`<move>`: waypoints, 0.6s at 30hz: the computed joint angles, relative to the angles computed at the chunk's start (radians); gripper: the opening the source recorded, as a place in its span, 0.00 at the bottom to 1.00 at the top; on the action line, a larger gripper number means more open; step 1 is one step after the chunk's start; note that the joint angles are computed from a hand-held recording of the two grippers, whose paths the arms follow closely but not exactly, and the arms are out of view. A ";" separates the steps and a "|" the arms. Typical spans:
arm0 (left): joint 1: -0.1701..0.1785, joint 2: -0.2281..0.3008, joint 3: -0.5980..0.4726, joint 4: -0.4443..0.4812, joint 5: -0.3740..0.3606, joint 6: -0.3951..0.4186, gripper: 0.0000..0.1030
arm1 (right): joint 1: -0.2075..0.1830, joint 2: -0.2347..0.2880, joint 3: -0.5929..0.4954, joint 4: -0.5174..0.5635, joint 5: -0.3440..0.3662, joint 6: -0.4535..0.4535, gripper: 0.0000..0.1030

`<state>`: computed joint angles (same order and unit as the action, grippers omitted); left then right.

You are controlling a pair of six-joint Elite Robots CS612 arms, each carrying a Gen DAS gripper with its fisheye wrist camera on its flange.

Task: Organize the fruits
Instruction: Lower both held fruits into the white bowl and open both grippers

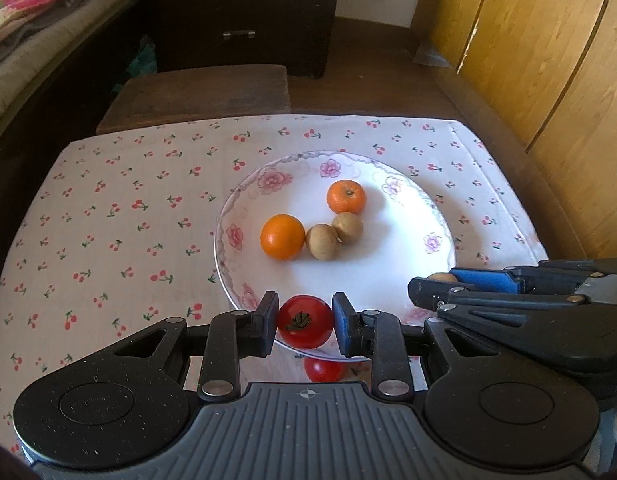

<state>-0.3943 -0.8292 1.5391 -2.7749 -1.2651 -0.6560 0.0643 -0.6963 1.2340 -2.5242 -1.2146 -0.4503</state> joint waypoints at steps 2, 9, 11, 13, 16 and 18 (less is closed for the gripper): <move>0.002 0.003 -0.003 0.004 0.000 -0.003 0.35 | 0.002 0.005 -0.008 0.001 -0.002 0.001 0.29; 0.002 0.005 -0.005 0.010 0.004 -0.011 0.36 | 0.002 0.010 -0.013 -0.001 0.003 0.015 0.29; 0.002 0.004 -0.004 0.006 0.002 -0.013 0.36 | 0.002 0.011 -0.015 0.002 0.005 0.021 0.29; 0.002 0.004 -0.004 0.005 0.005 -0.012 0.37 | 0.002 0.011 -0.015 0.001 0.006 0.023 0.29; 0.000 0.003 -0.004 0.009 0.012 -0.013 0.37 | 0.003 0.010 -0.014 -0.001 0.004 0.021 0.29; 0.000 0.001 -0.003 0.006 0.012 -0.016 0.37 | 0.003 0.009 -0.013 -0.007 0.003 0.023 0.29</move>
<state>-0.3938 -0.8278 1.5362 -2.7687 -1.2528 -0.6716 0.0675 -0.6870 1.2212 -2.5313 -1.2112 -0.4275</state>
